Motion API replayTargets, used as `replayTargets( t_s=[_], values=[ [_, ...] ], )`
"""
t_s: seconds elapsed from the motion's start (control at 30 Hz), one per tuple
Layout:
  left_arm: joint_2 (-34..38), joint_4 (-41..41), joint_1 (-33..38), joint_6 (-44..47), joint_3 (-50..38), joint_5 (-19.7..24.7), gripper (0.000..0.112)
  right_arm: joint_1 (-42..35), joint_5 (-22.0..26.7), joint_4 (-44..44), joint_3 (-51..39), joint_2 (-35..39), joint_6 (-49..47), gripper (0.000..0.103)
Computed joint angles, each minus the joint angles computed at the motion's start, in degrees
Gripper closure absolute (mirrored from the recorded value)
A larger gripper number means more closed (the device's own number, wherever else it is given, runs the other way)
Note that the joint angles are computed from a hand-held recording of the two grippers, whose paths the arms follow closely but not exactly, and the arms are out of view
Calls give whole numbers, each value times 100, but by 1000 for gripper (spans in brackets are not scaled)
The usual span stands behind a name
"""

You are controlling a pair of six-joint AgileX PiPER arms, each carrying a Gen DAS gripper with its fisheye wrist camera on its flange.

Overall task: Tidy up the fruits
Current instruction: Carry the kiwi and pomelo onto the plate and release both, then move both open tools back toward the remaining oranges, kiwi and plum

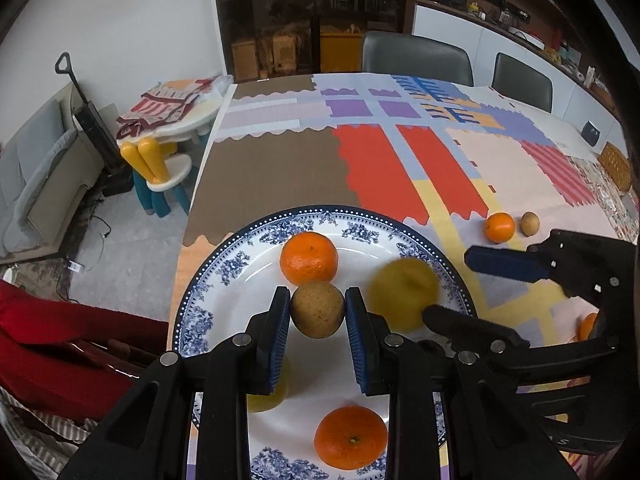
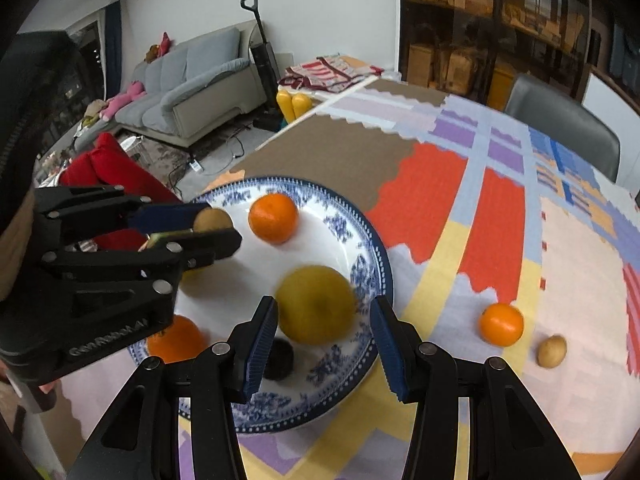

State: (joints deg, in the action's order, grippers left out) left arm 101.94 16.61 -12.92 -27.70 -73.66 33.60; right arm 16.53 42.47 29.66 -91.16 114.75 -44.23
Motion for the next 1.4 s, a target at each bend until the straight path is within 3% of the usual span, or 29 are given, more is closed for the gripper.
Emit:
replayTargets(
  t_s=[0.07,0.13,0.5,0.73,0.87,1.07,1.4],
  values=[
    [-4,-90,23,44,4,-1,84,31,-37,0,-10,-21,-14,54],
    [-60,-7,7,-97,62,-12,76,38,34,-62,-59,-20,36,54],
    [-769,1465,-724,-1792,505,323,62,-423,-1,216,428,-507,14,53],
    [-1217,2163,-1379,-2770,578,649,52,-795,-153,523,999,-1234,-326,39],
    [-1263,2689,-1850,-3225,443,1007,50,-1072,-26,704,1170,-1518,-599,39],
    [-1065,3130,-2401,-3460,103,1405,48,-1591,199,906,1266,-1793,-1077,36],
    [-365,2811,-2637,-2913,-718,1243,48,-2218,573,716,849,-1606,-1420,36]
  ],
)
